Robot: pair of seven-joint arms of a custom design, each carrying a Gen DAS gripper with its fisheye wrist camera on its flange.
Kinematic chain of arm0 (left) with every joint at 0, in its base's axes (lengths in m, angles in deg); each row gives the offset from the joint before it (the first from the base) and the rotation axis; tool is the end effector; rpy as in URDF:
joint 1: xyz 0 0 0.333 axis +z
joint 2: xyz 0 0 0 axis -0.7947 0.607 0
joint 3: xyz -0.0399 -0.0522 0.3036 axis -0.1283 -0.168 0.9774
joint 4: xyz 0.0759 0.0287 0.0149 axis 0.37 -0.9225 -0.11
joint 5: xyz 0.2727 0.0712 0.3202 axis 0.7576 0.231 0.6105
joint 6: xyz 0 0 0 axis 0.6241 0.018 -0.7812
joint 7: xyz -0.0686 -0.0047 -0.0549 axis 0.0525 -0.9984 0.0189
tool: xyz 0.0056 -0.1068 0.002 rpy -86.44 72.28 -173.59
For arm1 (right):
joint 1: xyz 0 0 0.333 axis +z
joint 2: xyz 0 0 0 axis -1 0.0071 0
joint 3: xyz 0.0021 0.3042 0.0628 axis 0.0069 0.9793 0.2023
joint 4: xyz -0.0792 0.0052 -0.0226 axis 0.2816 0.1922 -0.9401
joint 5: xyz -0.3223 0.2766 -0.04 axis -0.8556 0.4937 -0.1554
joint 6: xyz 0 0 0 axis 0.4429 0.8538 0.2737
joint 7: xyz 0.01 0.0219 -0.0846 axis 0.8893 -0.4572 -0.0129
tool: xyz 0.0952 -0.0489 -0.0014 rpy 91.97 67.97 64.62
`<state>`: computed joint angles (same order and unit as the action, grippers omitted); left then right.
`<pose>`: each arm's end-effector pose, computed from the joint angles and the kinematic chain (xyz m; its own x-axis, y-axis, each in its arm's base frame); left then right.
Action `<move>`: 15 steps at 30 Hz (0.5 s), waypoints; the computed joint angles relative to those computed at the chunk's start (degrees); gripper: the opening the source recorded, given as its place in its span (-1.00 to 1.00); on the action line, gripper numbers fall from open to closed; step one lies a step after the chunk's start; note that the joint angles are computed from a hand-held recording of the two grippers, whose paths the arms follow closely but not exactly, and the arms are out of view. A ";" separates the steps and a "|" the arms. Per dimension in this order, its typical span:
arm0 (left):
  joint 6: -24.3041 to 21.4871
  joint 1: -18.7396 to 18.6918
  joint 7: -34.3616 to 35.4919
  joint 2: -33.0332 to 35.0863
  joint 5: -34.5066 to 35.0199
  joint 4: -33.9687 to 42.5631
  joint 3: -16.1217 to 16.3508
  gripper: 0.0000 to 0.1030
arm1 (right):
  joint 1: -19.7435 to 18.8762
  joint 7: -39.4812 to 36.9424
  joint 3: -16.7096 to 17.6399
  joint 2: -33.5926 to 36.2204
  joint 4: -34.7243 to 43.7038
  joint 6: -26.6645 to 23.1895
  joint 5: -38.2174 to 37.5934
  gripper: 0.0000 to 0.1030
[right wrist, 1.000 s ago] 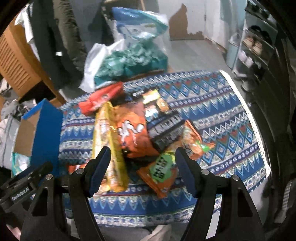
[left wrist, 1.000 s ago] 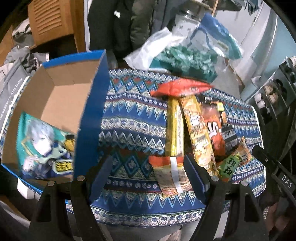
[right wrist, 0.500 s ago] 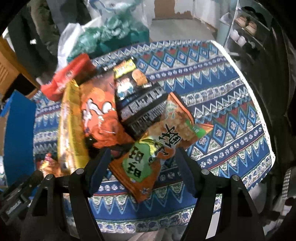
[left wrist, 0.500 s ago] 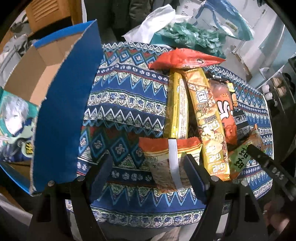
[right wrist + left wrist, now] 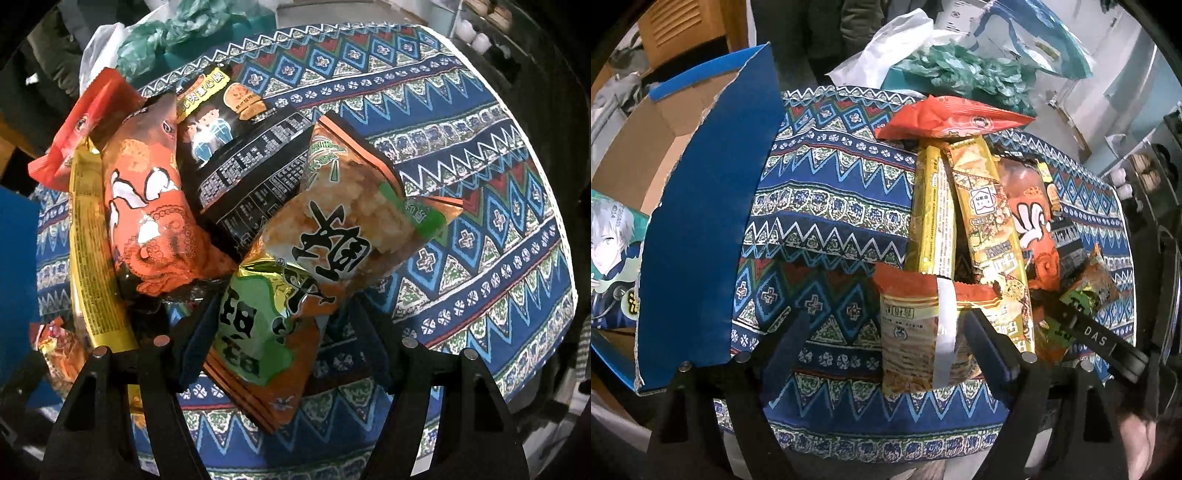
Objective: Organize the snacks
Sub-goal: 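Grasp the green-and-orange bag with the right tool while the left tool grasps the orange-white bag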
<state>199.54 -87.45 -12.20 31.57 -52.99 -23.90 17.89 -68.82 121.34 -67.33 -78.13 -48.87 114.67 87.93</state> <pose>0.5048 -0.5096 0.4885 0.2184 -0.9674 0.1279 -0.9151 -0.2485 -0.3176 0.5430 0.2786 0.4728 -0.1647 -0.9784 -0.1251 -0.9681 0.1847 -0.1696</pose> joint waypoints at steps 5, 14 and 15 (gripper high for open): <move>-0.64 -0.21 2.29 -0.20 -0.07 0.33 -0.41 0.69 | 0.56 -4.90 0.52 -0.30 1.55 -4.82 -5.52 -0.18; -1.55 -0.16 5.22 -0.78 -2.42 -0.22 -0.89 0.69 | 0.77 -8.95 0.26 -6.67 -3.41 -9.43 -6.75 -0.17; -1.18 -0.22 4.63 -1.23 -2.13 -0.85 -0.81 0.69 | 0.64 -9.04 0.13 -7.02 -3.65 -9.38 -6.43 -0.17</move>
